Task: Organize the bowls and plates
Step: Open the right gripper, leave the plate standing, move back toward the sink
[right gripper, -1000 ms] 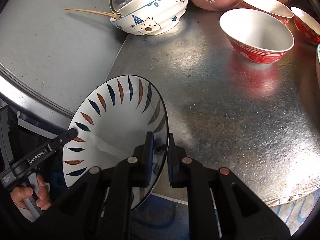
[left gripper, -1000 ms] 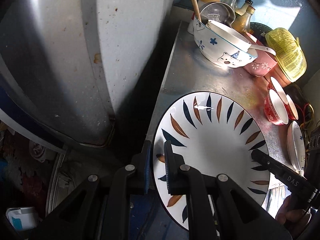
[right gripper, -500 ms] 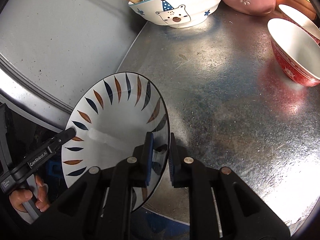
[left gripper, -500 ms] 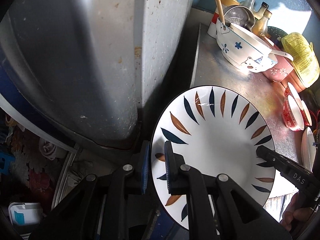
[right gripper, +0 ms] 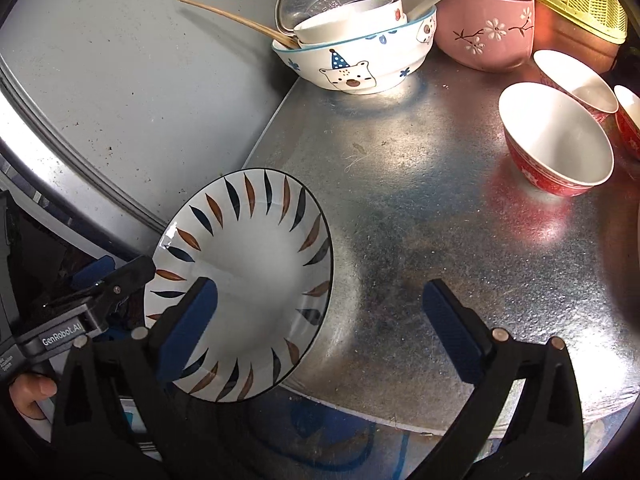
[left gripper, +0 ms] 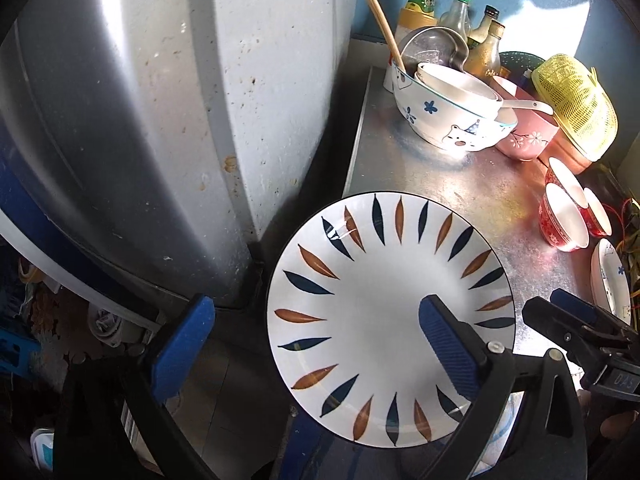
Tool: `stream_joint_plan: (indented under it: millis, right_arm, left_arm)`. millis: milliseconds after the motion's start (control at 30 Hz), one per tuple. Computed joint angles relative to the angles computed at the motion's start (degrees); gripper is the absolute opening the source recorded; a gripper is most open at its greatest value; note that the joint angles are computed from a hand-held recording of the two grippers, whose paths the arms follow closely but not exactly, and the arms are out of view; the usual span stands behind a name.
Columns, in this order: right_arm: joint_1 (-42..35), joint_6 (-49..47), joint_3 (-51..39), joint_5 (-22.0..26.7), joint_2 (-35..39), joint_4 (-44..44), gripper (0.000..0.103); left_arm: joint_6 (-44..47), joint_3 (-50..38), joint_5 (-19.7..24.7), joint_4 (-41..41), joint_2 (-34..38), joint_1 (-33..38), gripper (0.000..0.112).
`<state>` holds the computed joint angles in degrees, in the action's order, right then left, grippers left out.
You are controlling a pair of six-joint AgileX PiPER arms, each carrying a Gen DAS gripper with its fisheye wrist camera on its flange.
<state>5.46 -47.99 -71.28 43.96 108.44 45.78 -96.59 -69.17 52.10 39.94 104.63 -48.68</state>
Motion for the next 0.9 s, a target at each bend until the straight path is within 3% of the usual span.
stream_joint_plan:
  millis: [433,900]
  right_arm:
    - [-11.5,-3.1,8.3,2.4,-8.1,1.6,0.103]
    - [-29.4,-7.2,11.0,8.0,-12.7,0.7,0.103]
  left_arm:
    - [7.2,-15.9,7.2,-3.0,6.5,-5.5,0.102]
    - [21.0,-46.6,15.5,-7.8,23.2,-10.9,0.102]
